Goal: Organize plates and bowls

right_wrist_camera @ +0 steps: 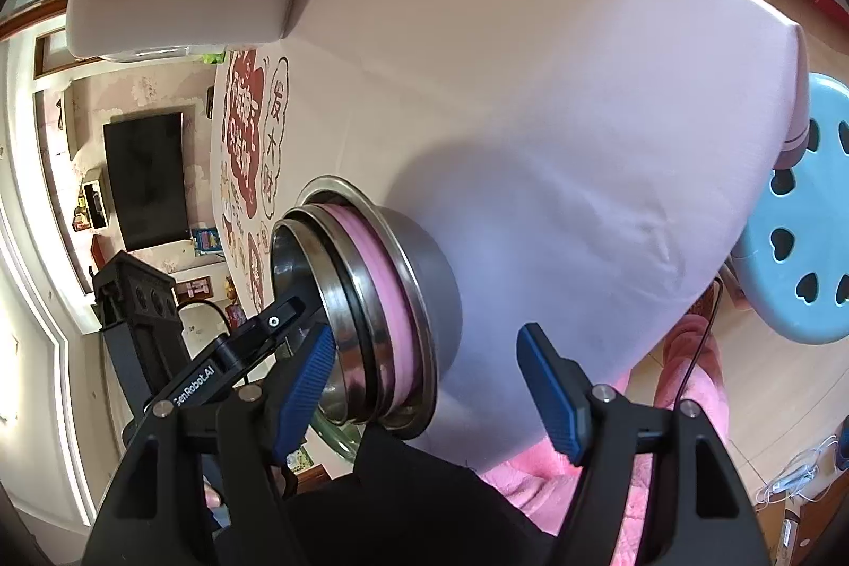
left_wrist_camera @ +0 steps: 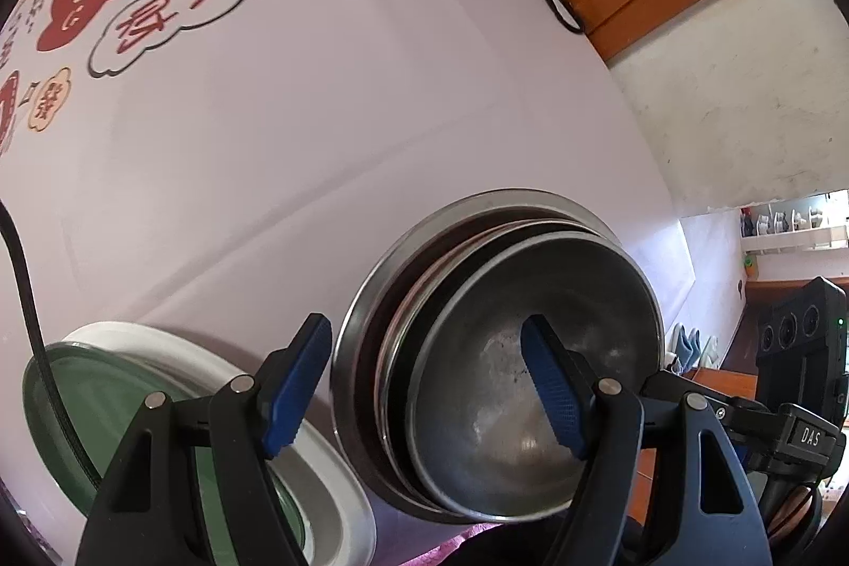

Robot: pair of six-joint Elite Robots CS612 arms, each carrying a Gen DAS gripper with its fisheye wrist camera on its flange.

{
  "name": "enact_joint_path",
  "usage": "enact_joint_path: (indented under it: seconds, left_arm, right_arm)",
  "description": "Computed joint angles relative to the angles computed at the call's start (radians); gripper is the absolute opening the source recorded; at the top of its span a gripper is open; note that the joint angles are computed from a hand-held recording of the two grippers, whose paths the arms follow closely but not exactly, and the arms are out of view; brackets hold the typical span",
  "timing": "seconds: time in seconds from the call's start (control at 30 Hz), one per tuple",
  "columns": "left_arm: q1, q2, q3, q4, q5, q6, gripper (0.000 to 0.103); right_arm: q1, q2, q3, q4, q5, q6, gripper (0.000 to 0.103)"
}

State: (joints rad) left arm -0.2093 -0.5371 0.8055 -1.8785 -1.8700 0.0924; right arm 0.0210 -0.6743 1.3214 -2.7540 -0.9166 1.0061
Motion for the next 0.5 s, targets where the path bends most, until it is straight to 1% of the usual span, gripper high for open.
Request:
enact_joint_path:
  seconds: [0.17,0.27,0.33,0.4,0.5]
  left_arm:
    - [-0.005,0.018,-0.031,0.047,0.003,0.024,0.071]
    - [-0.005,0.022,-0.037,0.068,0.007,0.033,0.066]
    - [-0.008,0.024,-0.040,0.075,0.013,0.035,0.064]
    - [-0.008,0.027,-0.045,0.084,0.016,0.038,0.064]
    - [-0.004,0.033,-0.056,0.096,0.000,0.031,0.063]
  right_arm:
    - [-0.001,0.011,-0.017,0.022,0.011,0.002,0.071]
    - [0.000,0.019,-0.032,0.050,0.019,-0.007,0.071]
    - [0.001,0.026,-0.048,0.069,0.024,-0.013,0.071]
    - [0.002,0.032,-0.061,0.085,0.028,-0.025,0.069]
    - [0.003,0.038,-0.078,0.114,0.033,-0.046,0.063]
